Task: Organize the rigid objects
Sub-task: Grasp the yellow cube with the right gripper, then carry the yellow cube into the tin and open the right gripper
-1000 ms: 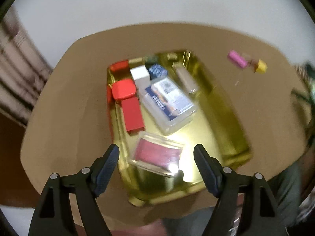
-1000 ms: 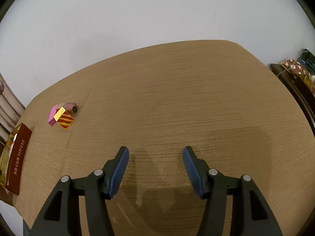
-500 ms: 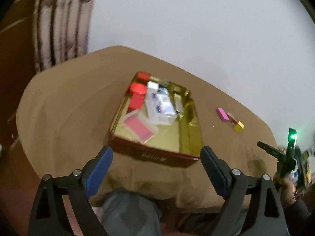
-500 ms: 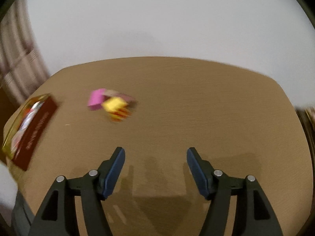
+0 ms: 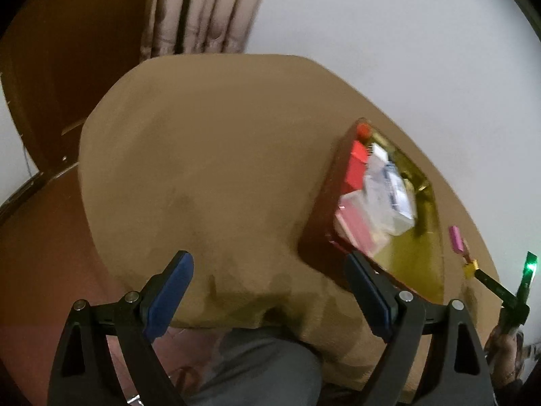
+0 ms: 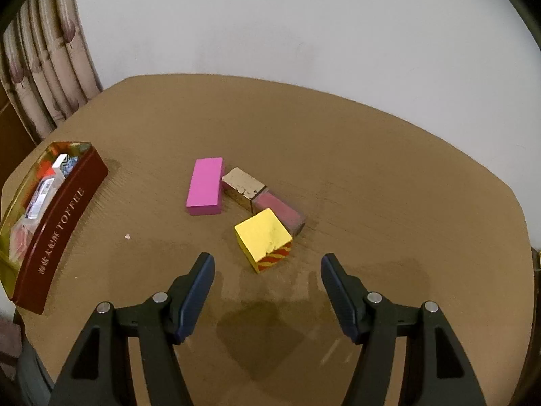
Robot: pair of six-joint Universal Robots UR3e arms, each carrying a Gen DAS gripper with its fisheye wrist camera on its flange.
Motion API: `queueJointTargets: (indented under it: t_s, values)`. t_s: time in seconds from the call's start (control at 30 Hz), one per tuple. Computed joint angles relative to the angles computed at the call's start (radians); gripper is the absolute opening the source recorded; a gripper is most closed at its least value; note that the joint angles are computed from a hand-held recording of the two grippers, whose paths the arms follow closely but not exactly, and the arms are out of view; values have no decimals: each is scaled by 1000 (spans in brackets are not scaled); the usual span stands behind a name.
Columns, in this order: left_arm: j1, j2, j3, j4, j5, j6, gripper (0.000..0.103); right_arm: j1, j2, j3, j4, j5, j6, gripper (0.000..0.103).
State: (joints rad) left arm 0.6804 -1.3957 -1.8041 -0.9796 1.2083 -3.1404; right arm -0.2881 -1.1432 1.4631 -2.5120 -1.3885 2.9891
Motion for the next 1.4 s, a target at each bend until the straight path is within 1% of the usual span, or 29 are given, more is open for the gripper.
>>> queueJointTargets:
  t_s: [0.1, 0.27, 0.4, 0.5, 0.67, 0.7, 0.77, 0.93, 1.07, 1.17, 1.27, 1.33, 1.37, 1.4]
  values:
    - [-16, -12, -4, -3, 20, 14, 88, 6, 40, -55, 28, 1, -15, 64]
    - [-89, -10, -43, 74, 84, 70, 88, 13, 101, -139, 90, -3, -43, 58]
    - [-130, -10, -44, 91, 119, 107, 88, 20, 139, -182, 112, -11, -55, 48]
    - [-147, -15, -45, 91, 128, 124, 88, 26, 165, -207, 113, -20, -56, 48]
    - [-175, -42, -29, 72, 157, 138, 88, 19, 174, -202, 114, -10, -68, 46]
    - [-180, -48, -22, 64, 162, 135, 88, 19, 173, -199, 118, -10, -70, 40]
    - [-179, -55, -14, 54, 163, 135, 88, 29, 176, -201, 122, -21, -70, 40]
    - [-185, -66, 4, 33, 173, 131, 88, 40, 114, -99, 72, -25, -63, 40]
    - [-185, -62, 8, 26, 179, 125, 88, 46, 18, 16, 33, 57, -19, 40]
    - [-184, -59, 13, 7, 174, 124, 88, 82, -46, 56, 33, 112, 0, 40]
    - [-191, -60, 20, -10, 179, 133, 88, 140, -73, 21, 58, 161, 20, 40]
    - [-199, -64, 29, -21, 188, 139, 88, 149, -118, 3, 113, 198, -2, 40]
    - [-200, -61, 32, -24, 188, 142, 88, 174, -94, -55, 137, 227, -17, 40]
    - [-199, -57, 32, -23, 185, 141, 88, 204, -76, -101, 156, 226, -22, 40]
